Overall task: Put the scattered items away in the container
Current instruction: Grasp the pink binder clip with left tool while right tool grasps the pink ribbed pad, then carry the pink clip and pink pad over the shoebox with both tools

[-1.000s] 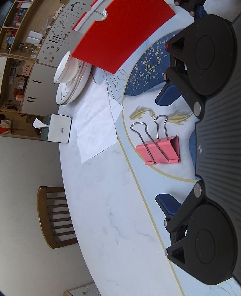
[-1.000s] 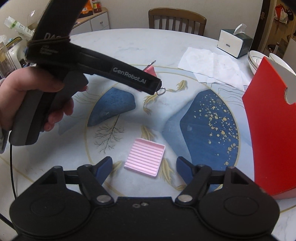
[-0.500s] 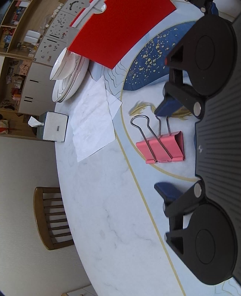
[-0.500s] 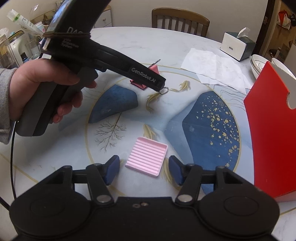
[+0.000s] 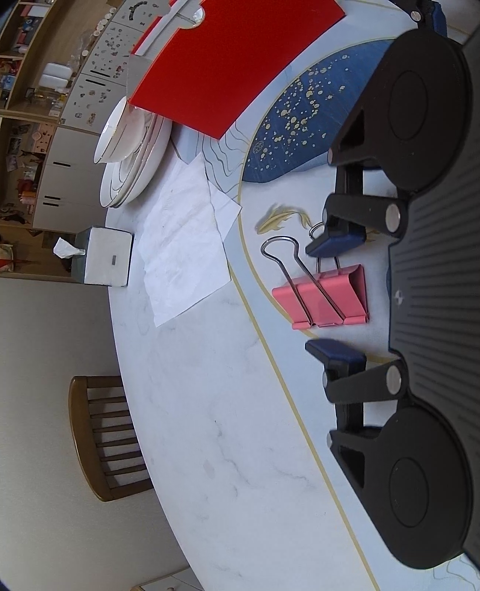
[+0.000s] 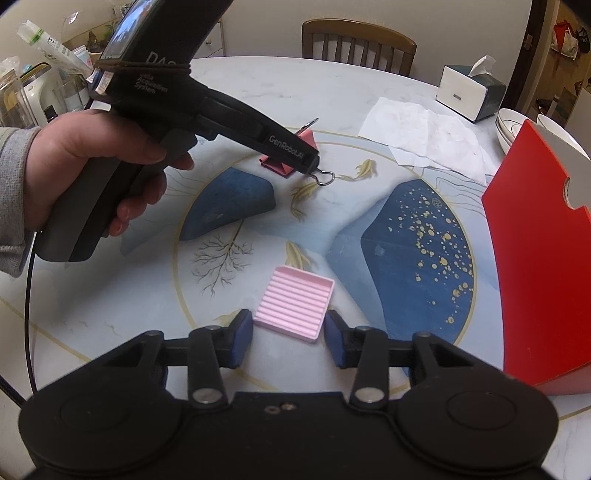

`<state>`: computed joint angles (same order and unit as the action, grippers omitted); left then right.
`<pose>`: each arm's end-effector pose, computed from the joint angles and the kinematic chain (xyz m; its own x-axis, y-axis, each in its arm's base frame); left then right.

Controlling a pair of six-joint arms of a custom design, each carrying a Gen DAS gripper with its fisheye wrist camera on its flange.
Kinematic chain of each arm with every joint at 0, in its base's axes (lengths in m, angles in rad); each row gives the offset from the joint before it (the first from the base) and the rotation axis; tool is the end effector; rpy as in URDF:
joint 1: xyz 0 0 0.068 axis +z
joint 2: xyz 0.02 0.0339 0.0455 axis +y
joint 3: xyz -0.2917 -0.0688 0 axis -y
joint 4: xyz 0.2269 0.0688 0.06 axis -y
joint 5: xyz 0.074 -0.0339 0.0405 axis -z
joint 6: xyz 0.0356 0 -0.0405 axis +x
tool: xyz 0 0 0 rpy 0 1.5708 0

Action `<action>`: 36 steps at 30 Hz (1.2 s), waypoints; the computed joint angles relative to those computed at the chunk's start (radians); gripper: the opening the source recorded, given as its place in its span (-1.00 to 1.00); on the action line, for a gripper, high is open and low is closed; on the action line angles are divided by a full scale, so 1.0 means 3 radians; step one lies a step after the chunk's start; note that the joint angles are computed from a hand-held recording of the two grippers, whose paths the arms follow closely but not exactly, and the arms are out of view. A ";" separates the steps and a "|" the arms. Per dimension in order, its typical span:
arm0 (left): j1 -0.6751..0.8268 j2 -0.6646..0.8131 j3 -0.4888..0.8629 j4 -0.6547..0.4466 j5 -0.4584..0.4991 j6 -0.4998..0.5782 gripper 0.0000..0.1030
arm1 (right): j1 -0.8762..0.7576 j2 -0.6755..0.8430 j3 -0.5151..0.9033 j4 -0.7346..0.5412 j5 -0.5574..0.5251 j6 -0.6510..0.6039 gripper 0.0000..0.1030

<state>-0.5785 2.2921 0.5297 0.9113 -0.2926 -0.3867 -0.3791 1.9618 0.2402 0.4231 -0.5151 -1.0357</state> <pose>0.2564 -0.1552 0.0171 -0.7206 0.0393 -0.6923 0.1000 0.9938 -0.0477 0.1780 -0.0520 0.0487 -0.6274 -0.5559 -0.5453 -0.6682 0.7439 0.0106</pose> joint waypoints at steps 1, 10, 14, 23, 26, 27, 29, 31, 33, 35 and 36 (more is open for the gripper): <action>0.0004 -0.0011 0.0002 -0.0017 0.0016 -0.0001 -0.26 | -0.0009 -0.0003 -0.0002 0.0003 0.0002 -0.0003 -0.20; -0.0086 -0.0067 -0.0036 -0.0112 -0.0092 -0.0154 -0.38 | -0.0264 -0.0063 0.0065 -0.0186 -0.0024 -0.0211 -0.21; -0.0192 -0.0109 -0.0111 -0.0130 -0.0158 -0.0280 -0.38 | -0.0404 -0.0113 0.0125 -0.0347 -0.0069 -0.0307 -0.21; -0.0635 -0.0260 -0.0350 -0.0192 -0.0379 -0.0658 -0.39 | -0.0726 -0.0184 0.0209 -0.0619 -0.0173 -0.0564 -0.21; -0.0810 -0.0348 -0.0399 -0.0292 -0.0422 -0.0835 -0.39 | -0.0843 -0.0193 0.0267 -0.0745 -0.0213 -0.0652 -0.21; -0.0872 -0.0382 -0.0412 -0.0332 -0.0444 -0.0893 -0.40 | -0.0888 -0.0202 0.0286 -0.0794 -0.0230 -0.0695 -0.21; -0.0994 -0.0436 -0.0428 -0.0404 -0.0485 -0.1016 -0.42 | -0.0976 -0.0220 0.0334 -0.0909 -0.0268 -0.0786 -0.21; -0.1117 -0.0476 -0.0432 -0.0481 -0.0542 -0.1124 -0.43 | -0.1055 -0.0219 0.0381 -0.1001 -0.0291 -0.0871 -0.21; -0.1234 -0.0476 -0.0407 -0.0575 -0.0620 -0.1205 -0.44 | -0.1134 -0.0201 0.0430 -0.1081 -0.0298 -0.0956 -0.21; -0.1325 -0.0484 -0.0396 -0.0633 -0.0688 -0.1293 -0.44 | -0.1218 -0.0198 0.0482 -0.1193 -0.0318 -0.1058 -0.21; -0.1363 -0.0507 -0.0383 -0.0697 -0.0717 -0.1347 -0.44 | -0.1270 -0.0208 0.0518 -0.1282 -0.0335 -0.1120 -0.21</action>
<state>-0.9875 2.1401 0.4146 0.7022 -0.5077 -0.7908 -0.7600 1.8994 0.3955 0.0384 -0.6155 -1.3716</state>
